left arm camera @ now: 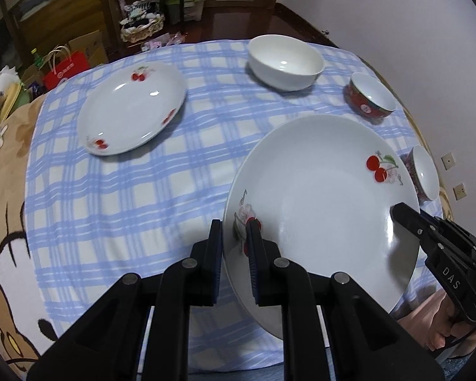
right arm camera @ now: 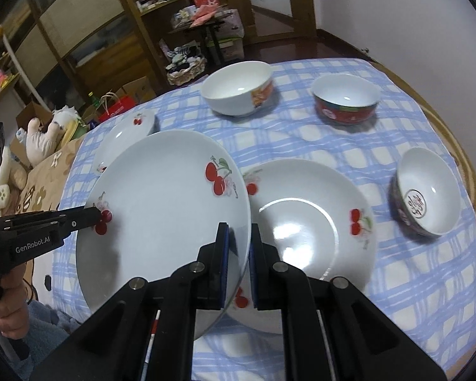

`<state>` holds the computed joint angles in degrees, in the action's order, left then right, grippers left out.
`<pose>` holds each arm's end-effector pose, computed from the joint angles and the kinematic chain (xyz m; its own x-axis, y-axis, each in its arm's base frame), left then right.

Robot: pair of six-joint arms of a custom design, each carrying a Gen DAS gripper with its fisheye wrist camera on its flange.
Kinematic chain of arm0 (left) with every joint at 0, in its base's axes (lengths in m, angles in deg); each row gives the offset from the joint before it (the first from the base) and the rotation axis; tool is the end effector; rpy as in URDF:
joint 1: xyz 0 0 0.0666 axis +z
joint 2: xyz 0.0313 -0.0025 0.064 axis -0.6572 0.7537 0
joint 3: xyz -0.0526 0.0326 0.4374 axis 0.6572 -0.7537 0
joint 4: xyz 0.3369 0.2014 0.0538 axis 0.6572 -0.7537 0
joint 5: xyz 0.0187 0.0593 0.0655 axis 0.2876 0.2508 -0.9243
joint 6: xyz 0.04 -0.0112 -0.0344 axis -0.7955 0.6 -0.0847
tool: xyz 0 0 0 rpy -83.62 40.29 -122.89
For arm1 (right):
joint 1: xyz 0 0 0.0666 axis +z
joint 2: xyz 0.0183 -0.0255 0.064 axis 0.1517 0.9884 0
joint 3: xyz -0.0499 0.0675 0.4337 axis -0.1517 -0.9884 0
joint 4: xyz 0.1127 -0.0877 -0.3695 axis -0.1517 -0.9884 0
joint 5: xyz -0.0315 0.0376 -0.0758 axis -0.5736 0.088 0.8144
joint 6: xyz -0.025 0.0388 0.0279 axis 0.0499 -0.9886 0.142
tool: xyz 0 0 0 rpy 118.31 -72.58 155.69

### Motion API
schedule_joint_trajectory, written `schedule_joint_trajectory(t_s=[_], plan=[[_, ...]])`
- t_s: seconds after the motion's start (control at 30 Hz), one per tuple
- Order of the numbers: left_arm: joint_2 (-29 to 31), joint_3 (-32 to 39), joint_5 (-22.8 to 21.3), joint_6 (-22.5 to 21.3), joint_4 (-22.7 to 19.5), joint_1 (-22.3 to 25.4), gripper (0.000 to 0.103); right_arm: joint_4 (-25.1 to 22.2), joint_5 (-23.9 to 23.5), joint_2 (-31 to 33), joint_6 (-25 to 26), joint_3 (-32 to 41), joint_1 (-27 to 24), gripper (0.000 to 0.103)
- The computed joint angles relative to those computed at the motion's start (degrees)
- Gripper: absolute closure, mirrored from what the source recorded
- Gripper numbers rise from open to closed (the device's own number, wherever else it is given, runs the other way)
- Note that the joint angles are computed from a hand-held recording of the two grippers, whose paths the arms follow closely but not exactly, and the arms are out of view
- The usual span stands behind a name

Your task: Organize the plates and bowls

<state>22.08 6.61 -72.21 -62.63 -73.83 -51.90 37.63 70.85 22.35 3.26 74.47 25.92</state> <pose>0.5877 -0.1159 0.3908 -0.9264 0.0212 -0.3760 0.0790 0.9871 -0.1389 0.5371 0.1689 0.3364 -0.8444 0.0250 -0.5351 -0.1149 0.9672 0.2266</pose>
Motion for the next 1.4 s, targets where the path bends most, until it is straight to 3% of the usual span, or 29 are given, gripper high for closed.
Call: schedule_joint_trajectory(t_s=[0.23,0.37,0.67,0.9,1.4], plan=[[2.95,3.65,0.42,0.15,-0.23,-3.01,0.088,0.27,0.39,-1.2,0.56,-1.34,-3.27,0.091],[4.13,3.39,2.21,2.35,2.58,-4.27,0.088,2.17,0.91,-1.86,0.41,-3.07,-5.1,0.091],[6.64,4.51,4.23,1.93,3.23,-5.61,0.088,3.83,0.44,-0.86,0.32,-5.21,-7.59,0.091],[8.69,5.59,1.02,0.29,2.1,-6.74,0.088,4.13,2.25,0.06,2.41,-5.15,-7.37,0.091],[10.81,6.19,-0.46,-1.38,0.5,-7.83,0.088,3.23,3.77,2.37,2.64,-4.48,-7.52,0.09]])
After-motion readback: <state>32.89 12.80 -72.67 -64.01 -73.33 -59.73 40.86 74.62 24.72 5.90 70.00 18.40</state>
